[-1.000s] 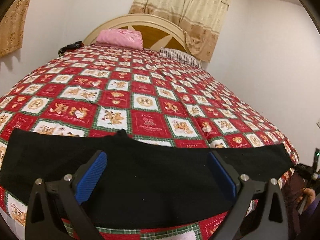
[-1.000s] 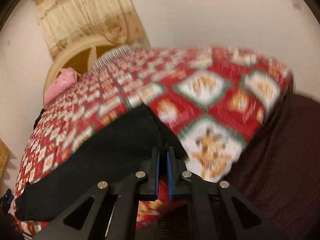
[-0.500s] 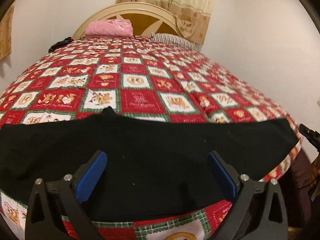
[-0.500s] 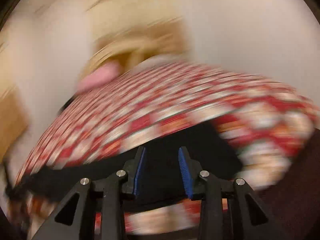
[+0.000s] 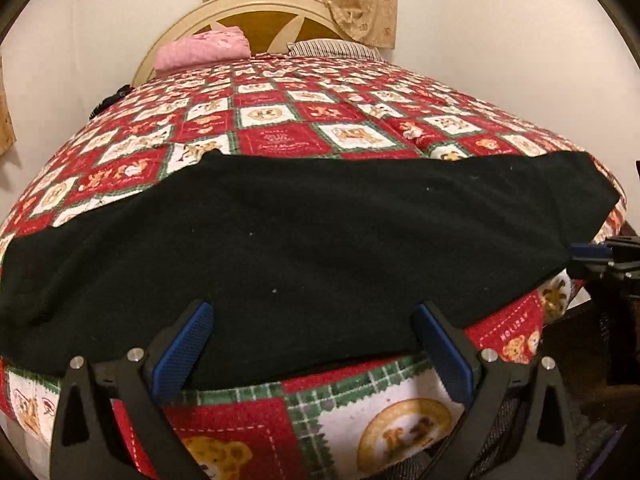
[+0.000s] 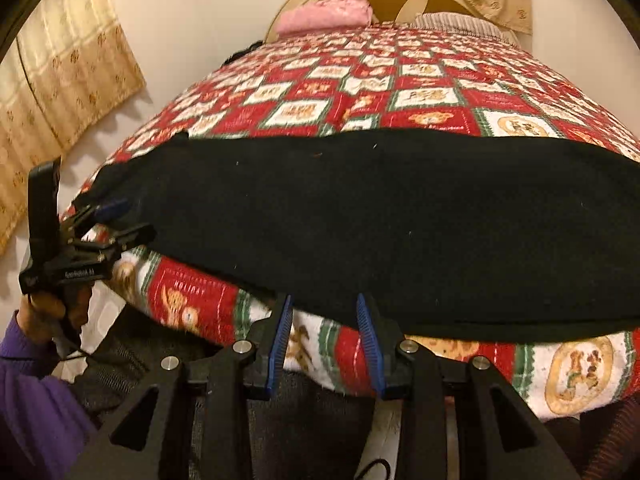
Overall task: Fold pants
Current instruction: 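Open both grippers and release the folded pants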
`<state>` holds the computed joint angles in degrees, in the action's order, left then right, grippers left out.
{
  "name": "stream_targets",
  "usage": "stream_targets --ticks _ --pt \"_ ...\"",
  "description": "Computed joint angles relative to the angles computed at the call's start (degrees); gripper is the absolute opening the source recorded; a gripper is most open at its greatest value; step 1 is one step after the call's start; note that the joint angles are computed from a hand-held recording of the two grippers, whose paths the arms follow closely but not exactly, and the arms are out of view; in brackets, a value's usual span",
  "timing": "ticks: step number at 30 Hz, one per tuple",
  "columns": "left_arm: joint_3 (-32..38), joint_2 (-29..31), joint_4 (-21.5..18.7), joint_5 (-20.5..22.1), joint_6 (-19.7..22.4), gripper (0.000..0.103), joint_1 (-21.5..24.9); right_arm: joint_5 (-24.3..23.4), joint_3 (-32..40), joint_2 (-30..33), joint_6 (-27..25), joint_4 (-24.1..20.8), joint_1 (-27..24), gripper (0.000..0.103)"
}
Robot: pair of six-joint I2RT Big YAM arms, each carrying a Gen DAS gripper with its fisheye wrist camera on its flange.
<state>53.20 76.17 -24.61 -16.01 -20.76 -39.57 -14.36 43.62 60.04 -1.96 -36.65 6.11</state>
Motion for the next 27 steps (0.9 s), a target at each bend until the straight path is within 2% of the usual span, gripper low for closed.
stream_targets --ticks 1,5,8,10,13,16,19,21,22,23,25,27 --pt "0.2 -0.1 -0.2 0.5 -0.2 0.102 0.1 -0.6 0.5 -0.1 0.3 -0.1 -0.2 0.036" --pt "-0.5 -1.8 1.7 3.7 -1.7 0.102 1.3 -3.8 0.6 -1.4 2.1 10.1 -0.2 0.036" --pt "-0.6 -2.6 3.6 2.8 -3.9 0.102 2.0 -1.5 3.6 5.2 4.3 16.7 2.1 0.036" --pt "-0.5 -3.1 3.8 1.7 -5.8 0.102 2.2 -3.4 5.8 11.1 7.1 19.6 2.6 0.036" --pt "-1.0 -4.1 4.1 1.9 -7.3 0.102 2.8 1.6 7.9 16.3 8.5 20.1 4.6 0.036" --pt "-1.3 -4.0 3.4 2.0 -8.3 0.102 3.5 5.0 6.8 17.1 9.1 24.0 5.8 0.036" --pt "-1.0 -3.1 3.0 3.2 -9.2 0.102 4.2 9.2 6.7 16.8 8.2 24.7 6.5 0.036" --pt "-0.9 -2.7 3.5 3.9 -9.7 0.102 4.3 10.2 7.4 17.7 8.0 24.3 6.5 0.035" --pt "-1.0 -2.6 3.8 4.3 -9.7 0.102 4.3 10.5 7.8 18.2 6.9 23.8 6.7 0.027" --pt "-1.0 -2.6 4.1 4.5 -9.7 0.102 4.2 9.4 8.2 18.4 5.4 22.5 6.6 0.002" --pt "-0.8 -2.3 4.4 4.9 -9.4 0.102 3.9 5.1 9.2 18.4 2.9 19.0 6.0 0.001" --pt "-0.6 -2.1 4.5 5.2 -8.6 0.102 3.8 -3.5 7.9 15.1 2.4 16.8 3.3 0.001"
